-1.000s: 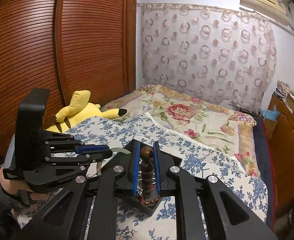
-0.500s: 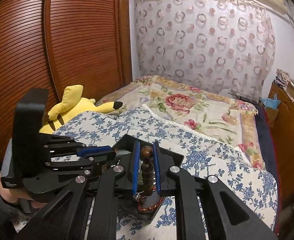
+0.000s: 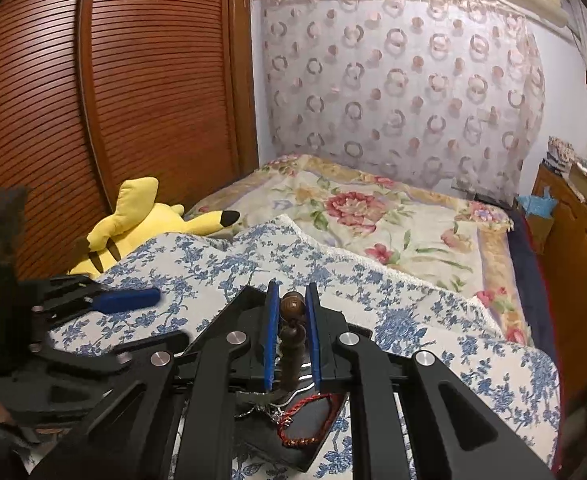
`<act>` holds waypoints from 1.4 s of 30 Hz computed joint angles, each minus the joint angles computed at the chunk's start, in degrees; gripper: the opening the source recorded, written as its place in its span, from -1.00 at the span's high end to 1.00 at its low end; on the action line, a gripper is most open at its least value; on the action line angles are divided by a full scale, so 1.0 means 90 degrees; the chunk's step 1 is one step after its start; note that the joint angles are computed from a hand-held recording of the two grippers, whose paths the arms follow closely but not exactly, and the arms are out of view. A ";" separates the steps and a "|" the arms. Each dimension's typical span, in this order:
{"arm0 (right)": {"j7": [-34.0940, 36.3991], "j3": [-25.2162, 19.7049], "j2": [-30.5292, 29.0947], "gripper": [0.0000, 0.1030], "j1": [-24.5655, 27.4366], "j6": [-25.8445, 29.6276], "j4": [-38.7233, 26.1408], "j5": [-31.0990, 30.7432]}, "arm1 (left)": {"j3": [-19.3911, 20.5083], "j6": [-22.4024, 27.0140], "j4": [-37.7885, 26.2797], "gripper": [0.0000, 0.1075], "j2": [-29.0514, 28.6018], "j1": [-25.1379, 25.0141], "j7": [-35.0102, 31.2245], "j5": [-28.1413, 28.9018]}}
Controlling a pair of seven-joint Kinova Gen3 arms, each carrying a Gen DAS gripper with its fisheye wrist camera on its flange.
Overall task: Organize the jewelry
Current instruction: 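Open both grippers to drop the bangle and bracelet into the box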
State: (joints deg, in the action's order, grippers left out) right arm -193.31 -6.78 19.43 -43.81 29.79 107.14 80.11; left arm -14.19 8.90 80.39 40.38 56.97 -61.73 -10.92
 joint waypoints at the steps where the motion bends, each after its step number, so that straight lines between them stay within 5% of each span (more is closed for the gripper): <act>1: 0.0087 -0.0011 0.0036 0.70 0.0033 -0.0006 -0.0034 -0.0123 | -0.0057 -0.0106 0.0124 -0.16 -0.0050 0.0036 0.0020 0.0000; 7: 0.0135 0.0128 0.0056 0.59 -0.0084 0.0049 -0.0005 -0.0358 | -0.0583 -0.0545 0.0759 -0.62 -0.0252 0.0451 -0.0011 0.0224; 16: -0.0500 -0.0285 -0.0452 0.53 -0.0232 0.0364 0.0733 0.0048 | -0.0671 -0.1181 0.1580 -0.74 -0.0555 0.0700 -0.0606 0.0889; 20: -0.1173 -0.0579 -0.0658 0.53 -0.0308 0.0456 0.1198 0.0282 | -0.0772 -0.1353 0.1848 -0.74 -0.0618 0.0890 -0.0896 0.1219; 28: -0.2289 -0.1084 -0.0699 0.53 -0.0610 0.0747 0.1935 0.0341 | -0.0268 -0.1100 0.1957 -0.75 -0.0578 0.0662 -0.1489 0.1636; 38: -0.3459 -0.1470 -0.0713 0.50 -0.1105 0.0977 0.2556 0.0343 | 0.0297 -0.0691 0.1787 -0.73 -0.0484 0.0429 -0.1692 0.1356; 42: -0.3735 -0.1566 -0.0679 0.34 -0.1305 0.1136 0.2655 0.0249 | 0.0712 -0.0361 0.1585 -0.26 -0.0432 0.0166 -0.1761 0.1119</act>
State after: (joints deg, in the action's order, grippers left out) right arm -226.92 -20.87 13.31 -55.55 40.01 131.04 82.35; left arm -7.78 5.65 94.65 36.49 58.46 -77.58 -0.85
